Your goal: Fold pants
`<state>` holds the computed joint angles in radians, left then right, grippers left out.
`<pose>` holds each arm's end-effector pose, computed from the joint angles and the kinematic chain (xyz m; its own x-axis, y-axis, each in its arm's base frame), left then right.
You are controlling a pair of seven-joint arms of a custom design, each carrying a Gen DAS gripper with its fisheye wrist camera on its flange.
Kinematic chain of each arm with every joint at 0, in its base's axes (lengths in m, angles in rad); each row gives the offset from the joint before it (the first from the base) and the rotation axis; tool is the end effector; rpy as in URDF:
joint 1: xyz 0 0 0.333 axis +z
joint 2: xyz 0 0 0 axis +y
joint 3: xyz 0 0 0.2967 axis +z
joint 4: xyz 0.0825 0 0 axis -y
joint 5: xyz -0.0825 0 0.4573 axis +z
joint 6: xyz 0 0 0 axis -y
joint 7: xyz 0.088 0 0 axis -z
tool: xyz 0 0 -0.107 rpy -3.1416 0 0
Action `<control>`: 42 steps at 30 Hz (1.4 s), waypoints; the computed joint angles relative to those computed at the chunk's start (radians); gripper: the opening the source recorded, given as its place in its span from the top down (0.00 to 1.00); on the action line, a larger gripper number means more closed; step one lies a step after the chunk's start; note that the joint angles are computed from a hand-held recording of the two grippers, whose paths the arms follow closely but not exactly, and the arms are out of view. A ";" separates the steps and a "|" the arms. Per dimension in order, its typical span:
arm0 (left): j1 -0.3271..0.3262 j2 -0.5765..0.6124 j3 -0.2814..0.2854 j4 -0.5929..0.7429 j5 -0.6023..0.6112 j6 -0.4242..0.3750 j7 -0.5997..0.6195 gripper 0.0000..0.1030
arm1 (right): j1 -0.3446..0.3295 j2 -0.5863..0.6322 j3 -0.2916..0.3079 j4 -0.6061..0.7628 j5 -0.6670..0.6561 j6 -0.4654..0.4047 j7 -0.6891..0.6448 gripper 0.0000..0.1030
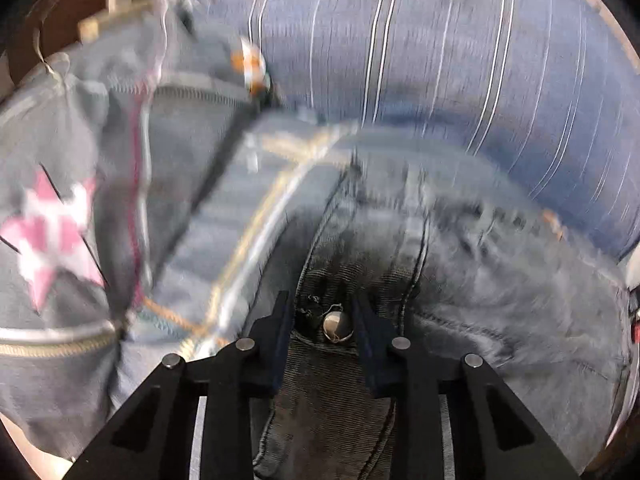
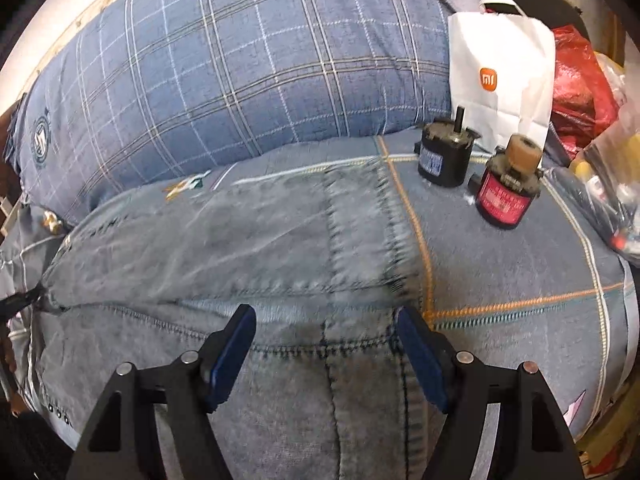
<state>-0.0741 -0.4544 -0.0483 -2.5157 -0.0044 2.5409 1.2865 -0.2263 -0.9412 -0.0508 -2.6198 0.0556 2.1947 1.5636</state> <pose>0.5098 -0.0624 0.4386 0.1364 -0.9842 0.1127 -0.8775 -0.1729 -0.4473 0.3868 -0.1088 0.5573 -0.2521 -0.9633 -0.0926 -0.8301 0.2645 -0.4910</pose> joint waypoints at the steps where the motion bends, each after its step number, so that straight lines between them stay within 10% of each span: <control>1: -0.001 0.008 0.000 0.003 0.005 -0.004 0.010 0.66 | -0.002 0.012 0.000 0.008 -0.001 0.003 0.002 0.26; 10: 0.008 0.007 0.016 0.061 -0.047 0.083 0.044 0.27 | -0.001 0.255 -0.012 0.173 0.015 0.074 0.059 0.24; 15: -0.030 0.222 0.063 0.259 -0.180 0.037 0.144 0.26 | 0.008 0.456 -0.006 0.312 -0.030 0.108 0.091 0.24; 25: 0.046 0.468 -0.039 0.491 -0.184 -0.032 0.160 0.27 | 0.048 0.607 -0.037 0.381 -0.059 0.127 0.088 0.24; 31: 0.069 0.535 -0.063 0.548 -0.126 -0.083 0.112 0.69 | 0.051 0.614 -0.050 0.377 -0.035 0.145 0.077 0.24; 33: 0.072 0.551 -0.064 0.570 -0.080 -0.100 0.078 0.97 | 0.051 0.621 -0.048 0.381 -0.035 0.146 0.081 0.24; 38: 0.075 0.547 -0.060 0.566 0.029 -0.095 -0.036 0.96 | 0.038 0.634 -0.025 0.395 -0.112 0.133 0.118 0.72; 42: 0.062 0.522 -0.066 0.536 0.129 -0.057 -0.099 0.95 | 0.029 0.598 -0.029 0.378 -0.132 0.167 0.144 0.73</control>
